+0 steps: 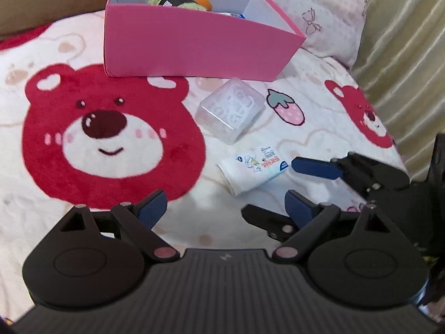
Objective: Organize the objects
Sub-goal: 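Move the left tool toward the white tissue pack on the blanket, then close the left tool on the white tissue pack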
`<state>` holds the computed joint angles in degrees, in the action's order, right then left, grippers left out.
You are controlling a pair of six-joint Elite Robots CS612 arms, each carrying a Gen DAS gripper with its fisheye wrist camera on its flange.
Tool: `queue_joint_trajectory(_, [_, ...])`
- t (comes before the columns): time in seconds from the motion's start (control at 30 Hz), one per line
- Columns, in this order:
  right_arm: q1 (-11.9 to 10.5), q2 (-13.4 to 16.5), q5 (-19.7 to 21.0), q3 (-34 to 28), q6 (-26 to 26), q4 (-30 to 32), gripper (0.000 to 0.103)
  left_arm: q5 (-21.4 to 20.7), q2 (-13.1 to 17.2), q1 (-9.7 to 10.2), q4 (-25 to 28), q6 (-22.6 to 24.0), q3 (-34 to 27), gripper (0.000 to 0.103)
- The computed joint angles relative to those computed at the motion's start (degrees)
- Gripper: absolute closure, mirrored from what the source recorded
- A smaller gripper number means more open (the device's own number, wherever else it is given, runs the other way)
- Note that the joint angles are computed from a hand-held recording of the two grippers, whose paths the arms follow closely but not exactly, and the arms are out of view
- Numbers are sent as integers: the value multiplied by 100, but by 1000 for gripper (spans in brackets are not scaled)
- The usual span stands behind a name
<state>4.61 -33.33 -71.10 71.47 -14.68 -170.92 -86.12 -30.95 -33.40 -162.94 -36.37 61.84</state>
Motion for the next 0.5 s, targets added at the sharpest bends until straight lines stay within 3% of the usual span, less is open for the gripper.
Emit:
queue_joint_trajectory(0.17, [32,128,-325,-4,179,-356,15,148,172,-37,-472,-1,-47,13])
queue_joint_trajectory(0.27, [43,196,-431,-40,191,-407,15,239,319,-31,-907,-252,-97,15])
queue_joint_trajectory(0.4, [116,267,-805,-197,107,-118,15,73,437,42,-1001,-716,-224,22])
queue_joint_trajectory(0.5, [109,318,-740,-245,247,-139,15,246,584,31,-1261,-929,-374,22])
